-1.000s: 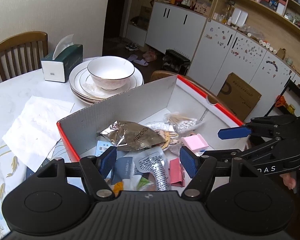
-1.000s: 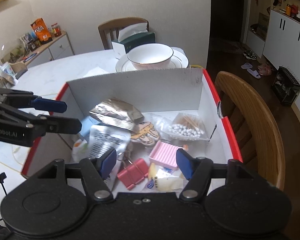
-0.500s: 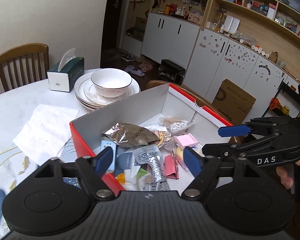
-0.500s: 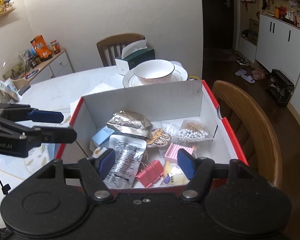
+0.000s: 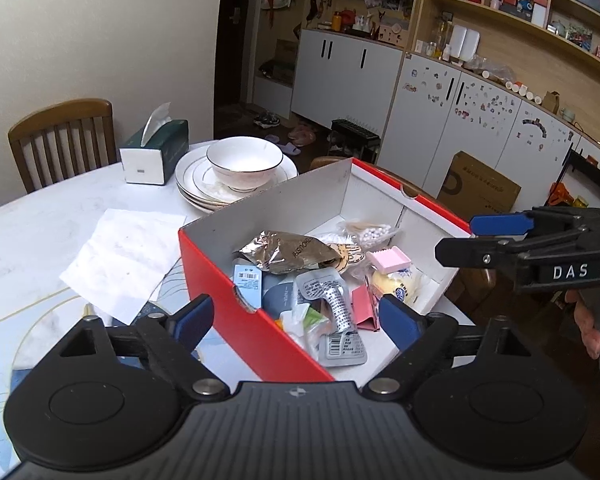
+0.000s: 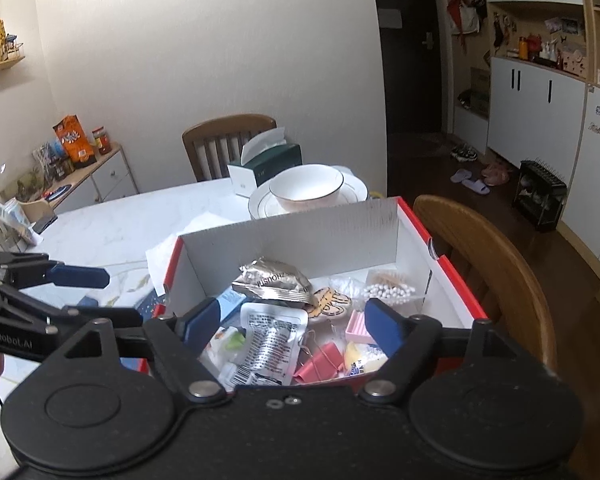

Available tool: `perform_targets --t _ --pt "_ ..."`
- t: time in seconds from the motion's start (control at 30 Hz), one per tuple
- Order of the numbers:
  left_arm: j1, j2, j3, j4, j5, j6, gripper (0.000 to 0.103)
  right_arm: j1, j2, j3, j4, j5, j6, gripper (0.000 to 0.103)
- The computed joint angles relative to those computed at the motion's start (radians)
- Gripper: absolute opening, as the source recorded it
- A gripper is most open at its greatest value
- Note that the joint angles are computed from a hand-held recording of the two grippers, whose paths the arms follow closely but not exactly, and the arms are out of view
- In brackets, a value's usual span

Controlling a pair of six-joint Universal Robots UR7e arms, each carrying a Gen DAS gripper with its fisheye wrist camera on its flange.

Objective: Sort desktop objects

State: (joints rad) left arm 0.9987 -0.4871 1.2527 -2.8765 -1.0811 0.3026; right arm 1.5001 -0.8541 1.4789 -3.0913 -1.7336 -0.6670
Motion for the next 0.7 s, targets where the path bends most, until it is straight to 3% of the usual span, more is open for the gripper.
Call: perform_targets --t 0.1,0.7 --pt "-0.004 -0.022 0.042 -0.037 -0.006 0.024 0.102 0.005 -0.006 0.029 -0.047 -0.001 0.01 0.081" --pt "-0.015 -0.1 0.183 -0.172 -0.049 0.089 0.103 0.032 -0.052 0.184 -0.264 -0.037 0.053 0.082"
